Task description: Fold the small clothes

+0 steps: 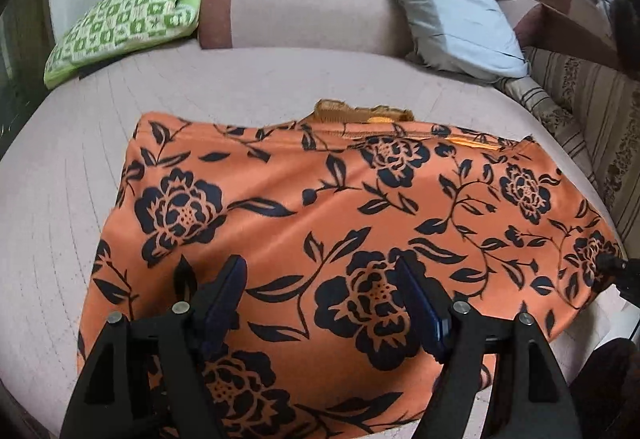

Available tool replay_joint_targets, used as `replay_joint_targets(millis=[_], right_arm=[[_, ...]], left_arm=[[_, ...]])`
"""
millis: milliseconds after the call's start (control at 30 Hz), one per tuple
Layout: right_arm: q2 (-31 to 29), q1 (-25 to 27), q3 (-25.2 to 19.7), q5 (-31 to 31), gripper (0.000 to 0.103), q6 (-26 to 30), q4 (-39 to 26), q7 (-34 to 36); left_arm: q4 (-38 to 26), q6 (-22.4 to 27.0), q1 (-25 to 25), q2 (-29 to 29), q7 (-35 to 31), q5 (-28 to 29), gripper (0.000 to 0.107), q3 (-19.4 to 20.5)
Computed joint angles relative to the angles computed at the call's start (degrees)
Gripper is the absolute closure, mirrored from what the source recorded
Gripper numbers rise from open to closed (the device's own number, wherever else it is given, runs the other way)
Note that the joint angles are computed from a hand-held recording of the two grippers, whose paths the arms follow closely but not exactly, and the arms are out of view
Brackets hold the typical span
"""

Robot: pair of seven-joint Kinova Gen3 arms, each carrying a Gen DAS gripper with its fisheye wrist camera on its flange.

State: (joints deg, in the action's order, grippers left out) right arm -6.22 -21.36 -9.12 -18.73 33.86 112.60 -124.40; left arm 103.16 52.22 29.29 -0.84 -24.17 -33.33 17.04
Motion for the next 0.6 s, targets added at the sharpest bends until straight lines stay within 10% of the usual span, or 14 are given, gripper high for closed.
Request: replay_joint_targets(millis=[167, 233, 400, 600], right_arm=[[1.1, -0.2, 1.4, -0.6, 0.070, 3.0, 0.3, -0.1], [-1.9, 3.4, -1.8, 0.9, 0.031, 0.3, 1.8, -0.9], [1.2, 11.4, -6.9, 1.9, 0.030, 0.9, -4.6, 5.3], [17.1, 6.1, 3.5, -8.2, 0.030, 3.8, -15.4, 19.2]], left_arm=[[-0.1, -0.2, -1.0, 0.5, -2.7, 3.6, 0.031, -1.4], [-0.1, -0.5, -1.3, 0.4, -3.4, 3.9, 0.031, -1.5], [-0.2, -0.2, -1.5, 0.7, -3.7, 3.9, 0.031, -1.4], [-0.2, -0.9, -1.6, 1.0, -5.2, 4.2, 0.031, -1.9]])
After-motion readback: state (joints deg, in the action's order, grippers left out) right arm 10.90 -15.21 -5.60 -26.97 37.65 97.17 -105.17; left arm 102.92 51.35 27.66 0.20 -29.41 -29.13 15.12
